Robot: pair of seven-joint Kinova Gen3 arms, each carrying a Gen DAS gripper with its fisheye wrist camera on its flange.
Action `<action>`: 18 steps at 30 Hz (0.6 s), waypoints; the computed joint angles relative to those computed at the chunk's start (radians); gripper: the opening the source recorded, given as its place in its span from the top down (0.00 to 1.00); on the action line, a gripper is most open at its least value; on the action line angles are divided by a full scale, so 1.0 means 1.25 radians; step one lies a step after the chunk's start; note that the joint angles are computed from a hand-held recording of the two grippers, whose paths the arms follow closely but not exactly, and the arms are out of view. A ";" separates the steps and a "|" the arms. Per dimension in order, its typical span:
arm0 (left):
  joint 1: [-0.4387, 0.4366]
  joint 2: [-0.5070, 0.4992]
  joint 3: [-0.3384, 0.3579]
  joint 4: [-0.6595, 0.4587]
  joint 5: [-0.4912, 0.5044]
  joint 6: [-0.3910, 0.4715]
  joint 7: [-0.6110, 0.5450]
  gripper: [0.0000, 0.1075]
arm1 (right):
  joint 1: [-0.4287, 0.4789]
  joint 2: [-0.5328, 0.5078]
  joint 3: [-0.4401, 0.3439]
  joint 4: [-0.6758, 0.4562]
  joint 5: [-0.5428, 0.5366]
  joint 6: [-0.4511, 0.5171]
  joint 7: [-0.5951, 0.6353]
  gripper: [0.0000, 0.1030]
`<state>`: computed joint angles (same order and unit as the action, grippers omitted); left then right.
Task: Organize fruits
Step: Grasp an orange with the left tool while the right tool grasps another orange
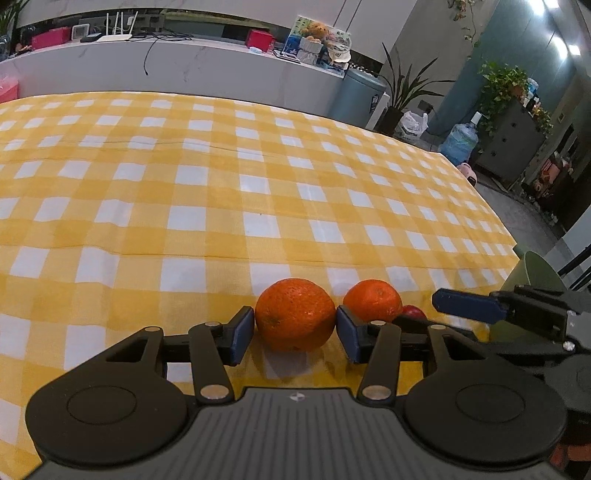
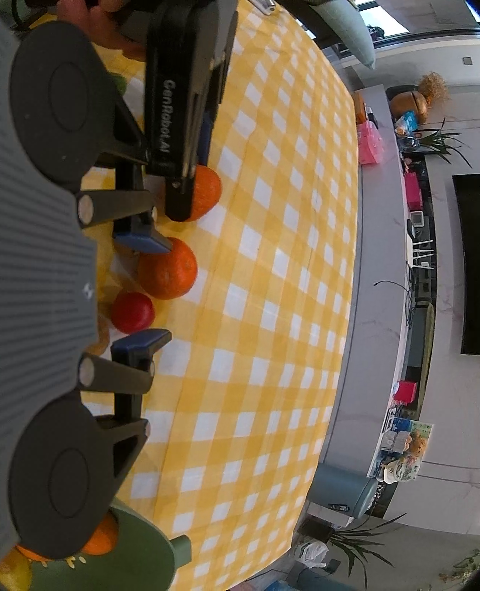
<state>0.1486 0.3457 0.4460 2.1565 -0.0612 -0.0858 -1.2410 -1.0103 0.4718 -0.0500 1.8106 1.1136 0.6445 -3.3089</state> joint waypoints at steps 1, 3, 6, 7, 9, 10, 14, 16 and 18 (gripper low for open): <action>-0.001 0.001 0.002 -0.001 -0.001 -0.001 0.000 0.50 | 0.001 0.001 -0.003 -0.002 -0.006 0.004 0.010 0.58; -0.012 -0.001 0.012 0.001 -0.004 -0.001 0.002 0.51 | -0.001 0.002 -0.004 -0.004 -0.008 0.009 0.021 0.58; 0.002 -0.020 -0.013 0.026 0.002 -0.045 0.011 0.52 | 0.000 0.005 -0.005 -0.013 -0.010 0.008 0.034 0.58; 0.000 -0.027 -0.014 0.031 -0.001 -0.054 0.021 0.52 | 0.001 0.009 -0.006 -0.021 -0.013 0.009 0.046 0.58; -0.011 -0.035 -0.012 0.039 -0.016 -0.063 0.045 0.52 | 0.002 0.017 -0.005 -0.036 -0.020 0.011 0.070 0.58; -0.012 -0.038 -0.015 0.039 -0.022 -0.060 0.055 0.52 | 0.003 0.023 -0.005 -0.045 -0.027 0.012 0.084 0.58; 0.000 -0.041 -0.033 0.031 -0.035 -0.042 0.074 0.52 | 0.011 0.051 -0.006 -0.101 -0.095 0.041 0.176 0.58; -0.011 -0.036 -0.022 0.029 -0.044 -0.040 0.081 0.52 | 0.014 0.064 -0.003 -0.126 -0.139 0.055 0.217 0.58; -0.026 -0.029 -0.007 0.029 -0.055 -0.041 0.089 0.52 | 0.015 0.067 0.008 -0.134 -0.166 0.049 0.237 0.58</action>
